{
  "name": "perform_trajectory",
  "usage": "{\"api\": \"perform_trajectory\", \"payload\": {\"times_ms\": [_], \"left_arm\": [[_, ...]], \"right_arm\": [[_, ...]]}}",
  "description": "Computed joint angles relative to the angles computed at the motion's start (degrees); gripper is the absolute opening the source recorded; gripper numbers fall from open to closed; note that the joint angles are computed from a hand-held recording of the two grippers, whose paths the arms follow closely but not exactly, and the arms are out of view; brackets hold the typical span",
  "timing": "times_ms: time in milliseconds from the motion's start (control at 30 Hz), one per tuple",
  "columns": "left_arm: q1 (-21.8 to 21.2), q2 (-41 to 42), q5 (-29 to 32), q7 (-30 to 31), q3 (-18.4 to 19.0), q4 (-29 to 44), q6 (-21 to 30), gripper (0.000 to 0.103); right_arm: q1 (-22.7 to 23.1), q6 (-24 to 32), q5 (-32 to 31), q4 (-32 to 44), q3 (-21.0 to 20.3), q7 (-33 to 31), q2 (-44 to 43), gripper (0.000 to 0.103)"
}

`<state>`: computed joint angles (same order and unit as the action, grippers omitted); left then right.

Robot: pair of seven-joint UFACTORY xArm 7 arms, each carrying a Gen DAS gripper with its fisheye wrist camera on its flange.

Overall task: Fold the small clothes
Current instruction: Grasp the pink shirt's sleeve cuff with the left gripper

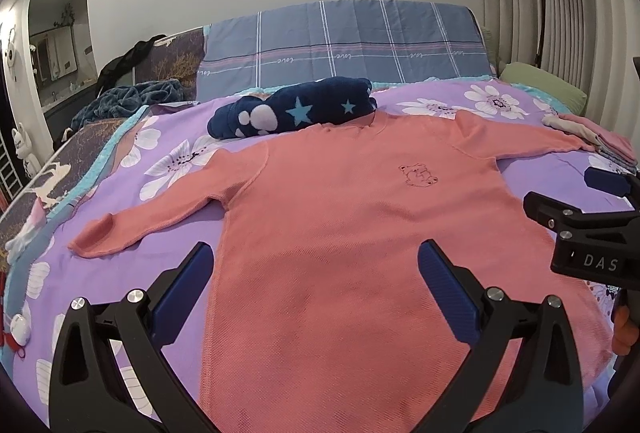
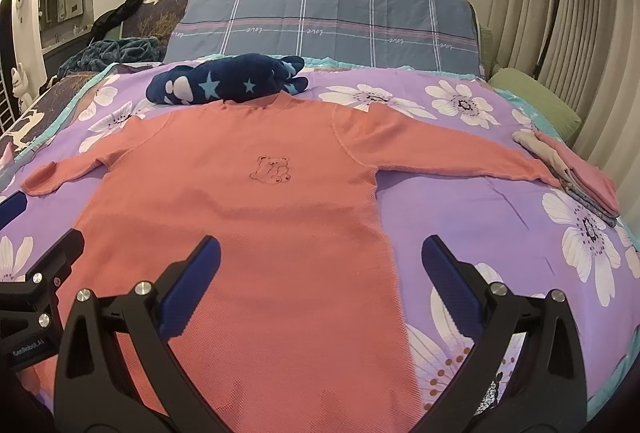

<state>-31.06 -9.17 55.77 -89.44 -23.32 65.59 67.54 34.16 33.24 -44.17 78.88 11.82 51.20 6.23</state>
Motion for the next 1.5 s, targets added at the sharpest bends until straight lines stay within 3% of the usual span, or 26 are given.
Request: {"api": "perform_trajectory", "payload": {"times_ms": [267, 367, 467, 567, 633, 733, 833, 933, 1033, 1067, 1100, 1133, 1167, 1333, 1500], "left_arm": [[4.4, -11.2, -4.9, -3.5, 2.4, -11.8, -7.2, 0.102], [6.6, -22.8, -10.9, -6.7, 7.3, -22.2, -12.7, 0.099], [9.5, -34.4, -15.3, -9.2, 12.1, -31.8, -15.7, 0.087], [13.2, -43.0, -17.3, -8.6, 16.1, -38.5, -17.1, 0.076], [16.5, -46.6, -17.7, -6.9, 18.8, -41.5, -17.6, 0.075], [21.3, -47.3, -18.5, -4.2, 22.0, -43.5, -19.1, 0.069], [26.1, -45.2, -18.8, -0.7, 26.6, -45.1, -23.7, 0.058], [30.4, -42.0, -19.5, 1.6, 27.6, -45.1, -26.2, 0.053], [35.2, -38.9, -18.6, 2.6, 26.3, -44.1, -29.6, 0.052], [36.3, -37.8, -18.8, 3.2, 26.0, -43.6, -30.5, 0.041], [37.0, -36.3, -19.3, 4.3, 26.5, -43.1, -32.5, 0.018], [37.0, -35.2, -20.3, 5.7, 27.6, -43.1, -35.3, 0.007], [37.0, -34.1, -21.4, 6.7, 28.1, -42.7, -37.6, 0.004], [36.9, -26.9, -22.4, 10.7, 20.6, -33.2, -42.6, 0.004], [36.0, -11.3, -20.8, 18.5, 9.1, -13.4, -45.2, 0.004]], "right_arm": [[0.2, 0.2, 0.2, 1.0, -0.7, -2.1, 1.8, 0.101], [0.2, -0.1, 0.2, 1.4, -1.2, -3.2, 2.5, 0.101], [-0.6, -3.4, 2.8, 0.7, -1.2, -6.0, 2.6, 0.101], [-0.7, -5.7, 4.8, 0.7, -1.4, -8.6, 3.3, 0.101], [-0.1, -5.1, 4.8, 1.8, -1.8, -9.0, 4.3, 0.101], [0.6, -3.8, 5.3, 2.9, -2.5, -9.1, 5.4, 0.101], [1.1, -3.0, 6.1, 4.1, -3.0, -9.0, 6.5, 0.101], [1.5, -2.1, 6.9, 5.4, -3.4, -9.8, 7.6, 0.101], [2.1, -0.9, 7.2, 6.8, -3.8, -10.7, 8.8, 0.101], [2.2, -0.8, 7.3, 7.1, -4.0, -10.9, 9.2, 0.101], [2.3, -0.5, 7.5, 7.6, -4.2, -11.0, 9.6, 0.101], [2.4, -0.3, 7.8, 7.9, -4.3, -11.1, 9.9, 0.101], [2.3, -0.1, 8.5, 8.3, -4.4, -11.4, 10.3, 0.101], [1.9, -1.0, 11.3, 9.2, -4.9, -12.7, 11.5, 0.101], [1.8, -2.3, 12.3, 8.8, -5.6, -12.9, 11.4, 0.101]]}}
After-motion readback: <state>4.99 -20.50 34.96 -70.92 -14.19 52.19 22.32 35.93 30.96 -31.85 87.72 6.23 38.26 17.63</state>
